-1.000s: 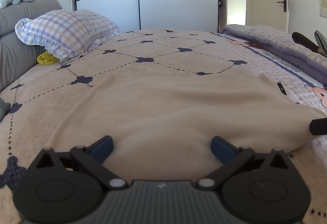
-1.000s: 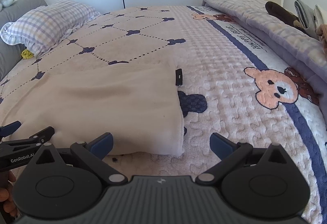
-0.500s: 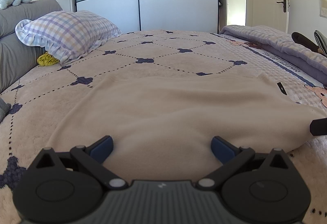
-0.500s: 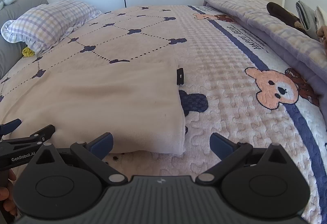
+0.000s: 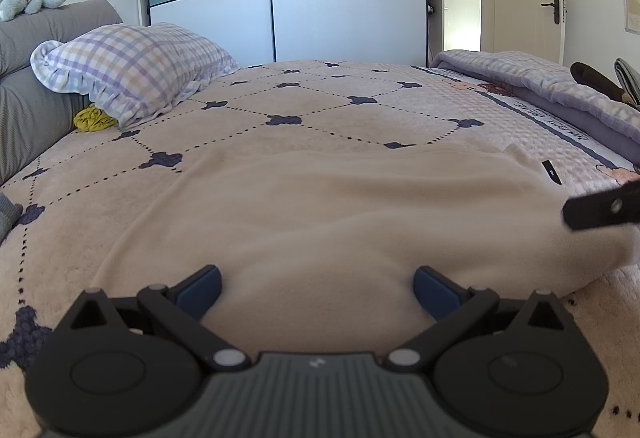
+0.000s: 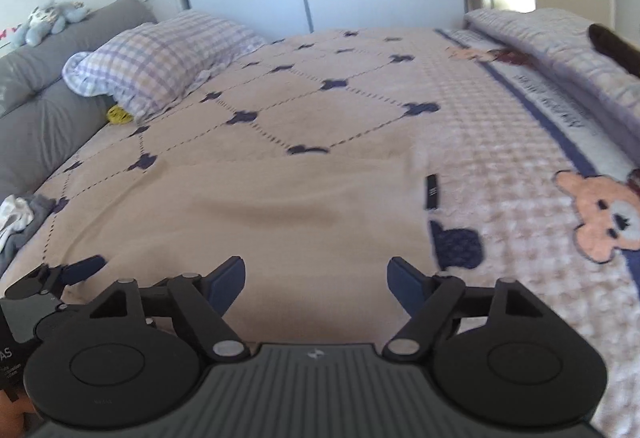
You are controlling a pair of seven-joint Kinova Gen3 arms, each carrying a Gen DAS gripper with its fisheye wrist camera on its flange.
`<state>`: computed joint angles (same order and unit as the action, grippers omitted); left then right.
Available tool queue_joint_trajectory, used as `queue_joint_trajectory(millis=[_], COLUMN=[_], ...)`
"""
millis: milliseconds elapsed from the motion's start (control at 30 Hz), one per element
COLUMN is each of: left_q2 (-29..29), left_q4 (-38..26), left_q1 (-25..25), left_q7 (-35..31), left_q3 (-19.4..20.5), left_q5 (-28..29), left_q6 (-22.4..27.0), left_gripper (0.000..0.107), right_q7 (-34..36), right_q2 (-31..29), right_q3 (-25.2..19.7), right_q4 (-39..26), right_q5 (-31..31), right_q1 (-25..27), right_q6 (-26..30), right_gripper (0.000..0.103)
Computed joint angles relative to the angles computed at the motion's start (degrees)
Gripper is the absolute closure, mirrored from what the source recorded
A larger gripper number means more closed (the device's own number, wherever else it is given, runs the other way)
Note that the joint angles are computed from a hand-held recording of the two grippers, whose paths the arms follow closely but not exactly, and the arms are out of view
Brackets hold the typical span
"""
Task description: Fold clothes
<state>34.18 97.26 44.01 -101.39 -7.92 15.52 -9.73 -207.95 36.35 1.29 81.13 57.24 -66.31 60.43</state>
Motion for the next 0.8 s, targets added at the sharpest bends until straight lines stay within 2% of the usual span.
queue_joint_trajectory(millis=[67,200,367,433,467,533,600,633,700,733,800], left_q2=[-0.05,-0.40,-1.02,-1.73,-2.20,-3.36,-4.79,-5.28,-5.48,-5.19,-4.19], left_q4=[0.04,0.22,0.46,1.14,1.81,3.66,5.23,5.26,4.47,3.75,2.23], left_q1=[-0.15,-2.00,-6.22,-5.02,-2.97,0.11,-0.55,-2.43,-5.90,-6.25,-4.17], left_q7=[-0.09,0.06,0.86,1.23,0.17,-2.86,-2.17,-0.54,0.95,1.12,-0.06], left_q3=[0.17,2.12,6.47,4.92,2.55,-0.81,0.08,2.12,5.98,6.46,4.25], left_q5=[-0.14,-1.37,-4.54,-4.60,-3.23,0.05,-0.10,-1.55,-2.98,-3.11,-1.81], left_q6=[0.05,0.29,1.06,0.83,0.27,-1.48,-2.93,-2.54,-1.16,-0.41,0.77], left_gripper=[0.005,0.005,0.005,0.005,0.005,0.005,0.005,0.005,0.005,0.005,0.005], right_q7=[2.04,-1.70,-0.91,-3.57,-5.45,-9.84,-14.50,-16.83,-20.71,-21.32,-19.75], right_q2=[1.21,-0.58,-1.94,-2.69,-3.05,-3.56,-4.52,-5.21,-5.77,-5.39,-4.36], right_q3=[-0.86,0.98,-1.12,-2.14,-4.04,-4.64,-1.41,1.25,3.36,2.83,-1.42], right_q4=[-0.53,4.08,5.52,6.25,6.61,7.18,8.77,10.08,11.57,11.51,9.90], right_q5=[-1.18,1.07,1.20,1.61,2.51,2.77,2.31,2.25,3.58,4.88,7.18], right_q1=[1.74,0.40,0.98,0.69,1.40,0.42,-2.98,-5.23,-7.05,-6.65,-3.43], right_q6=[-1.35,-4.93,-2.54,-0.38,1.28,4.01,3.66,2.09,-0.74,-1.24,-0.40], right_gripper=[0.035,0.035,0.035,0.035,0.035,0.034,0.034,0.034,0.034,0.034,0.034])
